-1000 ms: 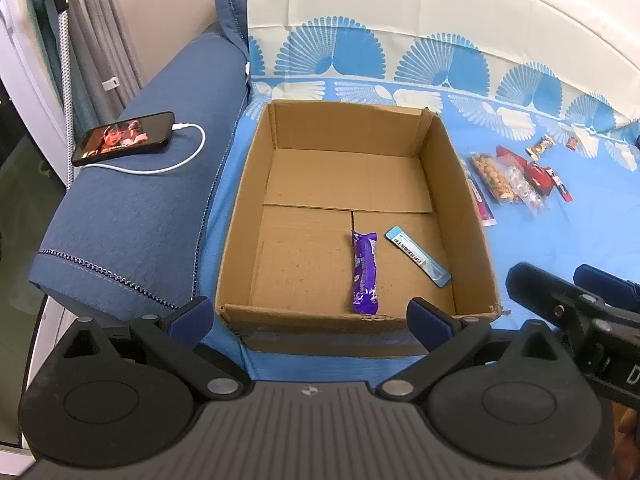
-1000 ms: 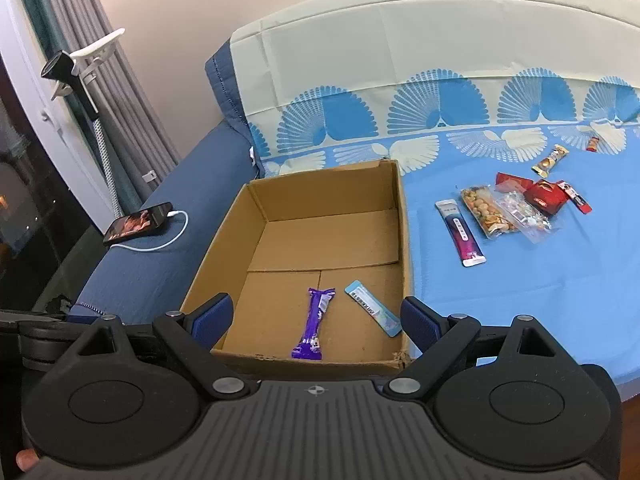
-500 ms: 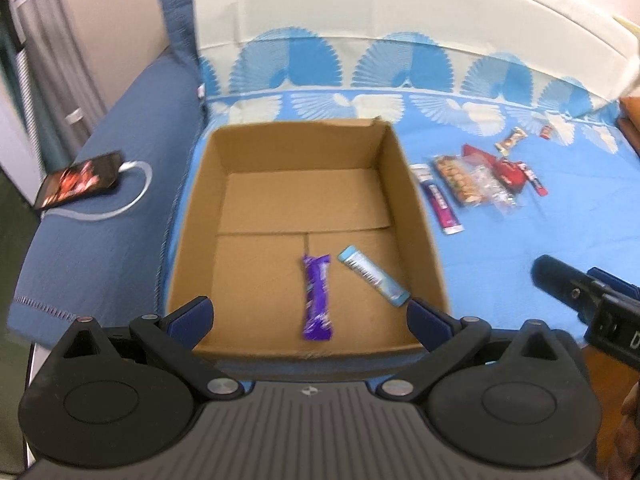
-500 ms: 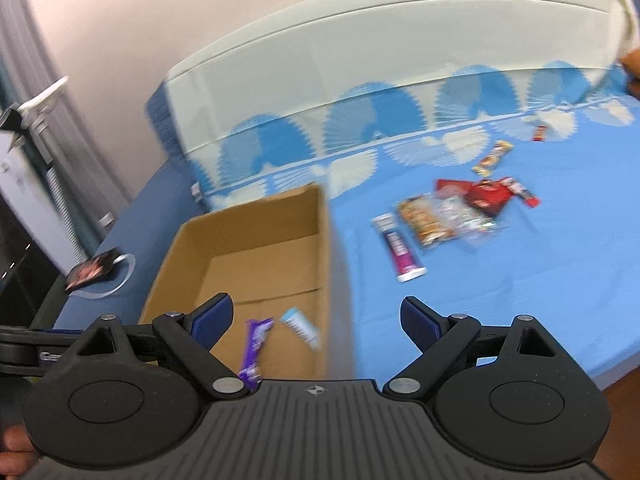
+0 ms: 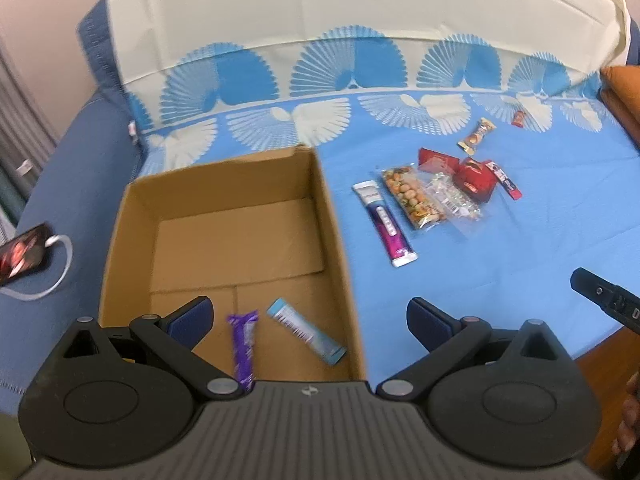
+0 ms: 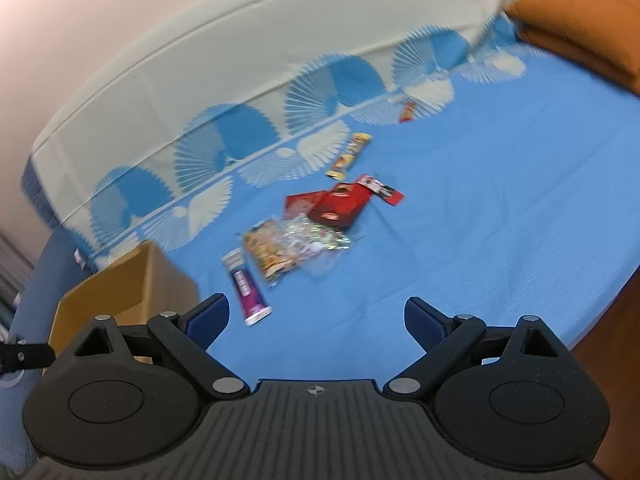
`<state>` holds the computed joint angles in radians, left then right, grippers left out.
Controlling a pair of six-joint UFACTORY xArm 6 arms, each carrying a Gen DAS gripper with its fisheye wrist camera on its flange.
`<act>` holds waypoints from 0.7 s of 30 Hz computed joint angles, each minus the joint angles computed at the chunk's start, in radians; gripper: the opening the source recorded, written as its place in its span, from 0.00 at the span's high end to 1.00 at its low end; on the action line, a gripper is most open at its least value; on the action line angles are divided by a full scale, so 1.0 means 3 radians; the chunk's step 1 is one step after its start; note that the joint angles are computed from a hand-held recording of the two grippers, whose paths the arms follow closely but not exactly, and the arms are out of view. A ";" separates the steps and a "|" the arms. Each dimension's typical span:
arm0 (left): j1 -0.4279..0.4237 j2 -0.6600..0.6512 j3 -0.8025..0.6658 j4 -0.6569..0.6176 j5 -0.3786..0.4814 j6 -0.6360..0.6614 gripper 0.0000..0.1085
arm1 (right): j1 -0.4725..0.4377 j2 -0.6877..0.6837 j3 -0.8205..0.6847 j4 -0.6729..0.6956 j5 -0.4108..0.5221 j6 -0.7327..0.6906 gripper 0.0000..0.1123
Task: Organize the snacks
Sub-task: 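Move both tools back toward the remaining snacks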
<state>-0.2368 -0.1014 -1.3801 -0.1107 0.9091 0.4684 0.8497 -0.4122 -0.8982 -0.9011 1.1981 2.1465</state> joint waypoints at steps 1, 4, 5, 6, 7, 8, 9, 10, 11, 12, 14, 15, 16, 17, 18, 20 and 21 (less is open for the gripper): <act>-0.0062 0.0077 -0.0066 0.0042 0.0005 -0.0045 0.05 | -0.0112 -0.0066 0.0107 0.0004 -0.0123 0.0007 0.15; -0.0247 0.0333 -0.0271 0.0225 -0.0006 -0.0210 0.05 | -0.0497 -0.0197 0.0386 0.0013 -0.0559 -0.0022 0.15; -0.0292 0.0408 -0.0330 0.0273 -0.0008 -0.0244 0.05 | -0.0654 -0.0217 0.0476 -0.0013 -0.0762 -0.0030 0.15; -0.0338 0.0494 -0.0401 0.0317 -0.0007 -0.0279 0.05 | -0.0819 -0.0225 0.0560 -0.0025 -0.0985 -0.0040 0.14; -0.0369 0.0559 -0.0454 0.0341 -0.0011 -0.0307 0.05 | -0.1035 -0.0219 0.0656 -0.0022 -0.1269 -0.0041 0.14; -0.0394 0.0633 -0.0515 0.0365 -0.0017 -0.0340 0.05 | -0.1221 -0.0202 0.0729 -0.0022 -0.1507 -0.0020 0.14; -0.0408 0.0692 -0.0568 0.0400 -0.0026 -0.0381 0.05 | -0.1462 -0.0140 0.0795 -0.0067 -0.1824 0.0025 0.14; -0.0417 0.0751 -0.0615 0.0441 -0.0051 -0.0427 0.05 | -0.1672 -0.0051 0.0819 -0.0087 -0.2077 0.0034 0.14; -0.0420 0.0808 -0.0663 0.0471 -0.0075 -0.0456 0.05 | -0.1892 0.0109 0.0780 -0.0052 -0.2296 -0.0013 0.14; -0.0418 0.0870 -0.0722 0.0502 -0.0088 -0.0477 0.05 | -0.2051 0.0255 0.0710 0.0001 -0.2441 -0.0120 0.14; -0.0405 0.0999 -0.0863 0.0554 -0.0085 -0.0532 0.05 | -0.2271 0.0626 0.0442 0.0061 -0.2519 -0.0310 0.14; -0.0394 0.1045 -0.0923 0.0572 -0.0073 -0.0563 0.05 | -0.2371 0.0845 0.0258 0.0068 -0.2539 -0.0423 0.14; -0.0381 0.1120 -0.1022 0.0589 -0.0040 -0.0606 0.05 | -0.2434 0.1044 0.0079 0.0142 -0.2521 -0.0567 0.14; -0.0368 0.1183 -0.1105 0.0593 -0.0007 -0.0633 0.05 | -0.2478 0.1286 -0.0159 0.0229 -0.2439 -0.0687 0.14; -0.0360 0.1249 -0.1204 0.0600 0.0041 -0.0658 0.05 | -0.2510 0.1464 -0.0328 0.0300 -0.2378 -0.0786 0.14; -0.0352 0.1345 -0.1334 0.0616 0.0099 -0.0707 0.05 | -0.2527 0.1864 -0.0755 0.0560 -0.2101 -0.0995 0.14; -0.0352 0.1387 -0.1390 0.0625 0.0125 -0.0724 0.05 | -0.2545 0.1999 -0.0881 0.0611 -0.2063 -0.1004 0.14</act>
